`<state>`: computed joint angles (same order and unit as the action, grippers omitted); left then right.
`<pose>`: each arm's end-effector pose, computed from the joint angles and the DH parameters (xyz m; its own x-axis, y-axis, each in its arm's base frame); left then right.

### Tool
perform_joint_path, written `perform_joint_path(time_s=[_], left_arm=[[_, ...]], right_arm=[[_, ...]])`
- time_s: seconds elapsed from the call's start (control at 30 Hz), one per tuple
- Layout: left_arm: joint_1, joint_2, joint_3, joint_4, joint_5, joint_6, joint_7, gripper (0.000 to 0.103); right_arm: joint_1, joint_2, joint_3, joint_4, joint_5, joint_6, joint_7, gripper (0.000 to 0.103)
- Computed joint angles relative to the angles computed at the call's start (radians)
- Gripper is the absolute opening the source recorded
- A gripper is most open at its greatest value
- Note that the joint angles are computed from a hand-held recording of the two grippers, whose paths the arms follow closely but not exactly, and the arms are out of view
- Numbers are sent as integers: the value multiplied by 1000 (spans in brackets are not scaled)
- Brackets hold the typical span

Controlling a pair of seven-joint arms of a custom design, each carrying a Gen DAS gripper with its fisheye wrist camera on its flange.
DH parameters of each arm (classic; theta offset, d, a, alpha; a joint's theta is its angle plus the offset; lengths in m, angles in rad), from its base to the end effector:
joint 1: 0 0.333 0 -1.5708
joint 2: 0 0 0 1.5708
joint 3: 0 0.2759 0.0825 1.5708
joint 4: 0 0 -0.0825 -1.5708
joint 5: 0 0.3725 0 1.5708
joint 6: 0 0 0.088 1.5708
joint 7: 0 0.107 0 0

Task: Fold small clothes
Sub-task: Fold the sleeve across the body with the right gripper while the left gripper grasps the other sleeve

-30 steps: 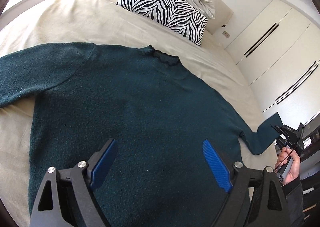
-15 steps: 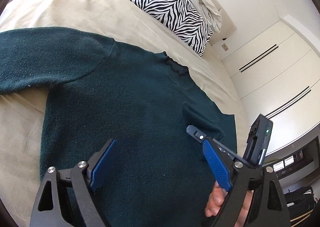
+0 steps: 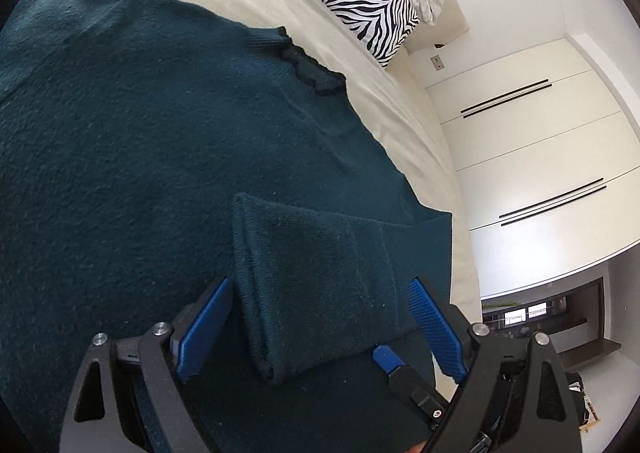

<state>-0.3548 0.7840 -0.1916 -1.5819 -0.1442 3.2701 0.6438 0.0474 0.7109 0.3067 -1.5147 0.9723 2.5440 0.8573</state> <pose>0.6300 -0.3303 0.2694 0.2988 -0.5944 0.7466 -0.6826 -0.6799 -0.2681 0.6749 0.1996 0.2642 0.3170 -0.7016 -0.6382 -0.9020 -0.0151 -0.4314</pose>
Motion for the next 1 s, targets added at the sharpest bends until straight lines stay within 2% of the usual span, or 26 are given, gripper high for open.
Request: perform_joint_path(time_s=[0.03,0.07,0.13,0.17,0.2,0.23,0.3,0.37,0.47,0.57,0.6,0.8,1.0], left_arm=[[-1,14,0,23,5,-18,3,90],[-11,29,10,50,6,-38,1,86],[-40,43,47,87,4,-76,-18,67],[-30,52,35,105,10,-97,-16,47],[3,65,-6,125,19,-115,4,21],[5,64,-13,132,0,-137,35,10],[-28,53,39,145,46,-172,-1,8],[-46,29,76,123,62,-151,-16,8],[-121,-33,212,59,84,-119,-84,8],[-221,-90,374,-21,114,-108,-166,8],[-228,-99,391,-38,124,-109,-180,8],[-170,-104,346,-101,136,-81,-198,8],[-98,-74,269,-60,147,-123,-156,8]], right_arm=[[-18,-7,4,-19,20,-4,-5,71],[-43,-8,13,-30,51,-21,-10,70],[-75,-3,18,-35,109,-49,-10,70],[-94,-6,22,-43,145,-60,-18,70],[-103,-6,20,-45,172,-63,-23,70],[-110,-10,18,-50,200,-62,-33,70],[-126,-15,7,-60,242,-70,-49,70],[-141,-6,-4,-53,279,-92,-46,70],[-156,-4,-23,-51,316,-110,-41,70],[-162,-1,-40,-47,333,-114,-32,70],[-172,-7,-44,-58,341,-122,-33,70],[-171,39,-49,24,354,-155,60,71],[-107,180,-63,252,196,-126,284,71]])
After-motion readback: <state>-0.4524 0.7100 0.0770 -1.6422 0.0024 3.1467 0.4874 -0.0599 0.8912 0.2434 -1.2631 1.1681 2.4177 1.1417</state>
